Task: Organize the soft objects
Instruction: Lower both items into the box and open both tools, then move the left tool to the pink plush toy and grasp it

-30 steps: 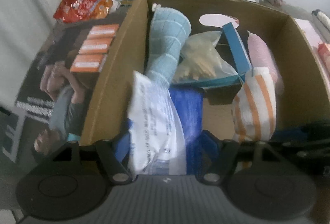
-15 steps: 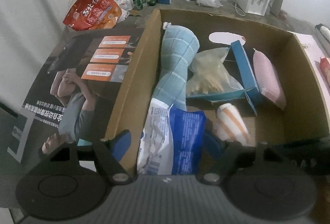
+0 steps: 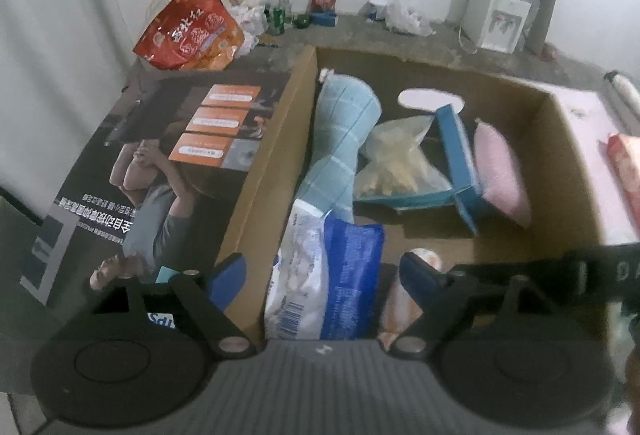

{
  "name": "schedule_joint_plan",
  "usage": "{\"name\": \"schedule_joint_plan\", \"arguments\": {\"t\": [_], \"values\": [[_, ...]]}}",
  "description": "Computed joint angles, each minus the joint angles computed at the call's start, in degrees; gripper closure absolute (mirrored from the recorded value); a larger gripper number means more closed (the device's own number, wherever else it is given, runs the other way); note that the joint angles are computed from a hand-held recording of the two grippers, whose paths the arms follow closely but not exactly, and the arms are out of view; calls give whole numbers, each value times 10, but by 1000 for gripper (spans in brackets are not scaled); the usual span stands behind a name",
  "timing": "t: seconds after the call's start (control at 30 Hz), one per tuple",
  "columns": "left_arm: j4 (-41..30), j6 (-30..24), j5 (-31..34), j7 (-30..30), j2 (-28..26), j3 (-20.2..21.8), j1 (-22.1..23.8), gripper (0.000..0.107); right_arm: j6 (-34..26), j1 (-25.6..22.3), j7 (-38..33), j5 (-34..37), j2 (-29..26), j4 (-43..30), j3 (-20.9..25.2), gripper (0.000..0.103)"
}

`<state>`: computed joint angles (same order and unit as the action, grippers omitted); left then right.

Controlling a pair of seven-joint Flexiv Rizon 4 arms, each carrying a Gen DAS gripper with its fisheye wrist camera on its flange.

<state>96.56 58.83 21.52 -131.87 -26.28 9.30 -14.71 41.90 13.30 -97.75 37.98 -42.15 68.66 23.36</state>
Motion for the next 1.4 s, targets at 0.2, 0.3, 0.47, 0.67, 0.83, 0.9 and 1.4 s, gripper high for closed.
{"name": "schedule_joint_plan", "arguments": {"t": [0.2,0.3,0.47,0.67,0.83,0.9,1.4], "values": [[23,18,-1,-14,26,-7,-6,21,17,-65,-78,79,49,43,29,42],[45,27,-45,4,32,-33,10,22,15,-110,-137,134,91,82,34,42],[66,2,-149,105,7,-87,37,43,-17,-195,-246,232,172,167,27,39],[72,-41,-254,178,-27,-111,51,53,-15,-245,-336,300,253,264,-19,35],[39,-50,-283,177,-66,-103,44,53,0,-262,-387,359,297,329,-63,35],[21,-56,-276,169,-81,-93,34,53,2,-265,-403,381,309,352,-81,35],[48,25,-142,70,-28,-22,-42,20,48,-247,-415,457,288,419,-188,29]]}}
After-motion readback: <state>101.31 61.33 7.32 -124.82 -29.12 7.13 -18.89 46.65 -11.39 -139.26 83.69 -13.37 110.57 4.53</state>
